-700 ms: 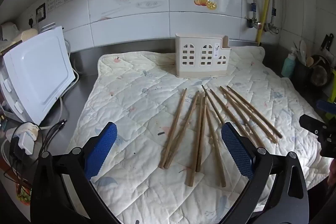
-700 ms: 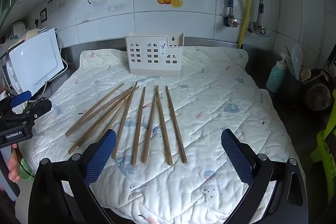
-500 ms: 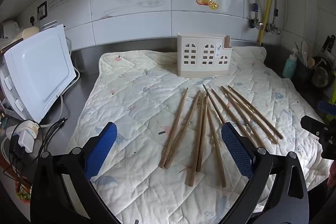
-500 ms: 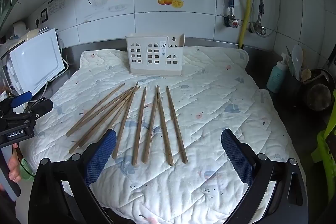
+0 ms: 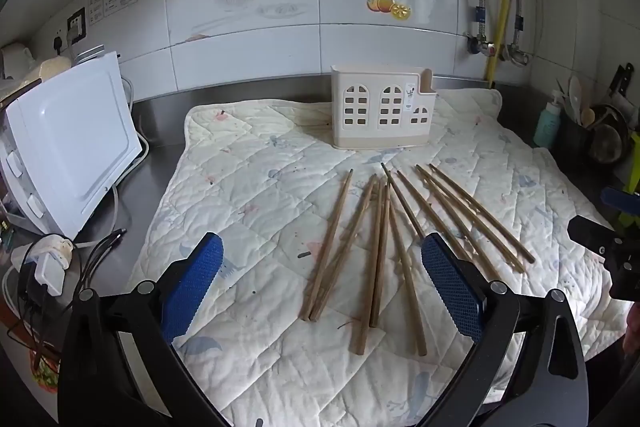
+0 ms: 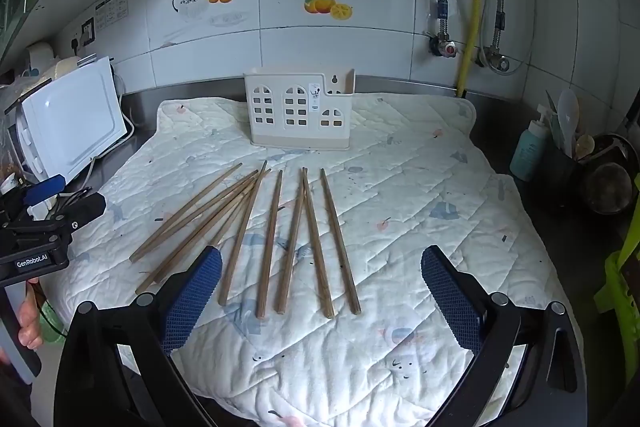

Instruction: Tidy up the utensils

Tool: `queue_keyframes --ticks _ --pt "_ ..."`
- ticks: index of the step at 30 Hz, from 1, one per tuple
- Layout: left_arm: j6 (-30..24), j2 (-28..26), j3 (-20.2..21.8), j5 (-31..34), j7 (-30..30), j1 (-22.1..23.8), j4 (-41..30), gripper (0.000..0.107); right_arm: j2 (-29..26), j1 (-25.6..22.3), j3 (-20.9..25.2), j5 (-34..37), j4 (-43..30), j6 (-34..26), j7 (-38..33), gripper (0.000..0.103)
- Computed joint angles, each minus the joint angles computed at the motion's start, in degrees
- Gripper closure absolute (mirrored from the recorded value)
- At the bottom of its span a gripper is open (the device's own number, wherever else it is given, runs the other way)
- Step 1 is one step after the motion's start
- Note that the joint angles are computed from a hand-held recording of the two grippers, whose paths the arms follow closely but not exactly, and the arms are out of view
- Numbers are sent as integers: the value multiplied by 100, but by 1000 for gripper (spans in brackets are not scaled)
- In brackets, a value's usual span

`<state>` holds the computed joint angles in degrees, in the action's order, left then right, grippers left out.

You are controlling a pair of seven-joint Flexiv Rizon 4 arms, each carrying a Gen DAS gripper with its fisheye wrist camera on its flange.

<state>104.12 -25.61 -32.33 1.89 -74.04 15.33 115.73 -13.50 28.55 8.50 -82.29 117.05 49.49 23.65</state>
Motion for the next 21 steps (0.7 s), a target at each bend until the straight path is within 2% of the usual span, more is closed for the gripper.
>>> queue_keyframes --ticks 11,21 --pt "-27 -38 -103 -24 -19 105 7 9 -2 -7 -4 -70 -8 52 8 6" --pt "36 -33 57 -6 -77 -19 -5 9 -14 13 -1 -72 -35 17 26 6"
